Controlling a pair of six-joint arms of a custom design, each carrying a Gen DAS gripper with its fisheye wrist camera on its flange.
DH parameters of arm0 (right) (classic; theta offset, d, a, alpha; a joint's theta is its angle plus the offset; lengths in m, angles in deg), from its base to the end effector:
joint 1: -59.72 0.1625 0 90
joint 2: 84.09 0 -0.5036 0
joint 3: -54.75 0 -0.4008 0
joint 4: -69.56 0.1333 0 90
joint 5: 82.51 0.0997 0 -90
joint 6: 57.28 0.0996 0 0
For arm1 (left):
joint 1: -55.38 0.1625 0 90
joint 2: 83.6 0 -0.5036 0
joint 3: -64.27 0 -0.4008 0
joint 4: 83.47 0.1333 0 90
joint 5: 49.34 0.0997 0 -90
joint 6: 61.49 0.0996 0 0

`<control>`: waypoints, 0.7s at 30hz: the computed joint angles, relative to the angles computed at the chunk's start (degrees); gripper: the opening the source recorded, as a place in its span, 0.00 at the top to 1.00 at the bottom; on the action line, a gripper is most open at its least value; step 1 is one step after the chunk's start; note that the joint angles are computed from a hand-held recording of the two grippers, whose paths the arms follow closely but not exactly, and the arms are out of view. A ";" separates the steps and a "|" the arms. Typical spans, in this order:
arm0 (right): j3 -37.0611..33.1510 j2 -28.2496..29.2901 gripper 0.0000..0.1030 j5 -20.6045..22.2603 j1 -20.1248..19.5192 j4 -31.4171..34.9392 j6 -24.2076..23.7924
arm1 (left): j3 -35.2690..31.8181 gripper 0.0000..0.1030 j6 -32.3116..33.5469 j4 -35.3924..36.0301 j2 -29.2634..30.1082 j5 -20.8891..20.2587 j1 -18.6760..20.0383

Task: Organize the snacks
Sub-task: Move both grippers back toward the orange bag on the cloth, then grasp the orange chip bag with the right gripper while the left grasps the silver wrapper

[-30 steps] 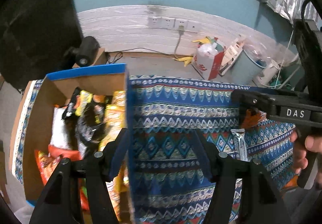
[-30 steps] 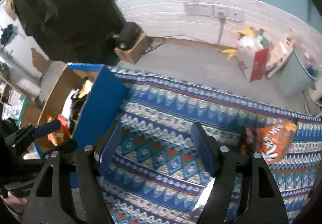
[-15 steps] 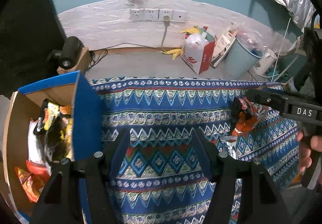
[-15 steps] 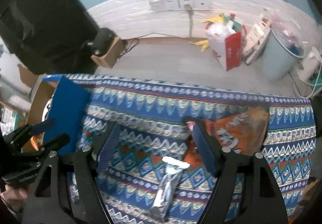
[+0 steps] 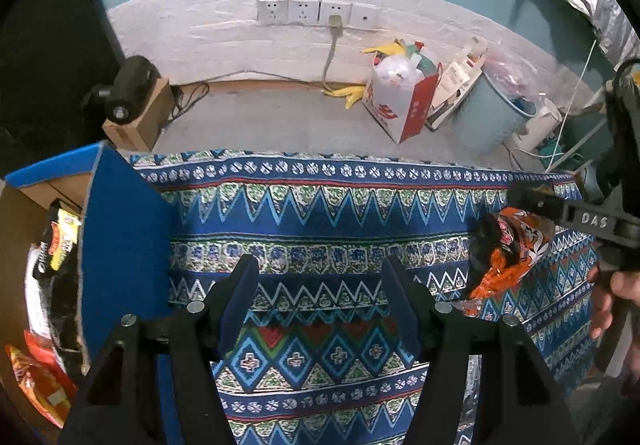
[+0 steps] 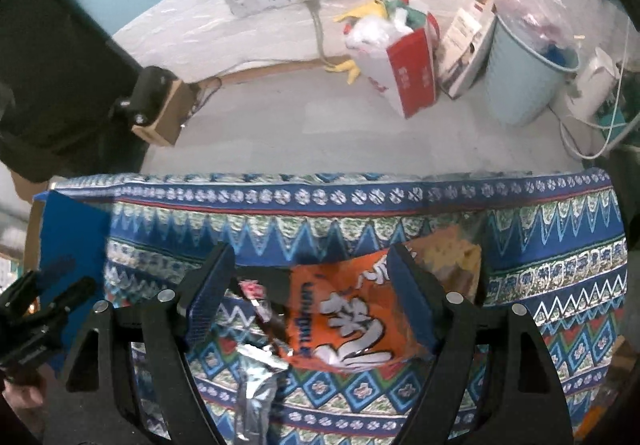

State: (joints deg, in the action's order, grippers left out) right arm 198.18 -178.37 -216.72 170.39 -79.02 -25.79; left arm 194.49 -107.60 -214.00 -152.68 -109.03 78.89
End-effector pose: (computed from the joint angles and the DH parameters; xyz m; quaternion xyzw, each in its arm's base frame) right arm 0.1779 -0.2905 0.3074 -0.1179 -0.9163 0.2333 0.3034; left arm -0.3269 -0.3424 0.1663 0.2140 0.9264 -0.1182 0.2864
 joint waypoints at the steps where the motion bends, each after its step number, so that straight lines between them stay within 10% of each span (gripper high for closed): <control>1: 0.32 -0.33 0.23 0.03 -0.54 0.48 0.22 | -0.01 0.37 0.02 -0.19 0.19 -0.39 0.10; 21: 3.78 -20.68 0.22 3.63 -0.06 21.57 17.85 | -0.03 0.36 3.53 -1.95 4.53 -7.58 -5.06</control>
State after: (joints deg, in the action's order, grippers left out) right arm 201.96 -199.05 -213.09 170.34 -57.45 -7.94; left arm 194.46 -104.07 -215.95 -148.15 -116.60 73.83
